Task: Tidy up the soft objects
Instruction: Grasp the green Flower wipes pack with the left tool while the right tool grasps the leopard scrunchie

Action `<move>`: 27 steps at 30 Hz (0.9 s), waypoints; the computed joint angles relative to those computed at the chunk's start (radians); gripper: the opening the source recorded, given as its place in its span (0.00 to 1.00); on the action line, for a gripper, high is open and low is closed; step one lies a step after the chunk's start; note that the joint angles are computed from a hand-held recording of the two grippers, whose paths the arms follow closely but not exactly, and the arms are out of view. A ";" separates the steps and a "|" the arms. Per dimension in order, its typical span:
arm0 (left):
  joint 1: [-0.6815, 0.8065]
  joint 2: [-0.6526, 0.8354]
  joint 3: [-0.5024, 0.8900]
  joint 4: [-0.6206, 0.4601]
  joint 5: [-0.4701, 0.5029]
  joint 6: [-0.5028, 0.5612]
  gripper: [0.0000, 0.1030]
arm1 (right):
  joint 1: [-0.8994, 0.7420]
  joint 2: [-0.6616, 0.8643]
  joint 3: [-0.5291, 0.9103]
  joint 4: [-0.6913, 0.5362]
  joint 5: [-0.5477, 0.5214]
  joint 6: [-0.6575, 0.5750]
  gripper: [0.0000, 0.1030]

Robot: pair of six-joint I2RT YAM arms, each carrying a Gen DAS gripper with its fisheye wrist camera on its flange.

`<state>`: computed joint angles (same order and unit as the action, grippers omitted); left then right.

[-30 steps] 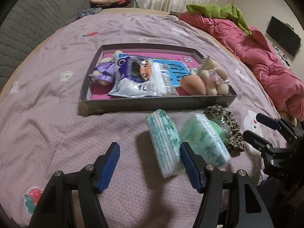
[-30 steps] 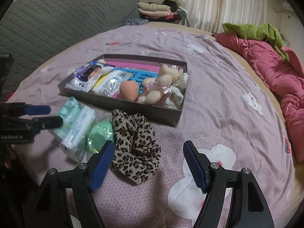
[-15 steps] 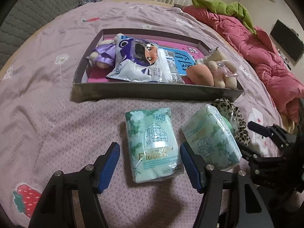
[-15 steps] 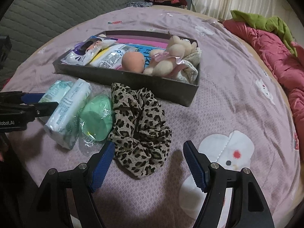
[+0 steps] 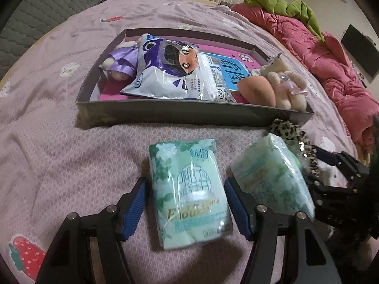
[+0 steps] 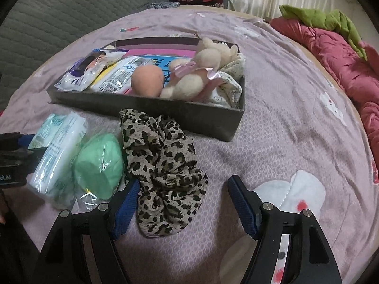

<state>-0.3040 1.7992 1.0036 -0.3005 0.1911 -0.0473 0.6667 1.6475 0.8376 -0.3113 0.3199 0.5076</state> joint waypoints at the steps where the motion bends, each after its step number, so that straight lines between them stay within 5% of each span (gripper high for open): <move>1: -0.006 0.010 0.004 0.007 -0.013 0.000 0.63 | -0.002 0.007 0.005 0.003 -0.001 -0.015 0.69; 14: -0.029 0.044 0.037 -0.002 -0.047 -0.002 0.64 | -0.023 -0.030 -0.020 0.067 -0.070 -0.011 0.23; 17: -0.034 0.042 0.046 -0.005 -0.054 0.014 0.52 | -0.035 -0.071 -0.045 0.086 -0.089 0.009 0.20; 27: 0.025 0.013 0.051 -0.022 0.035 -0.013 0.46 | -0.028 -0.180 -0.065 0.092 -0.087 0.011 0.17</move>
<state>-0.2790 1.8122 1.0547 -0.3229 0.2260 -0.0604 0.6389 1.4678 0.7724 -0.2193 0.2325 0.5188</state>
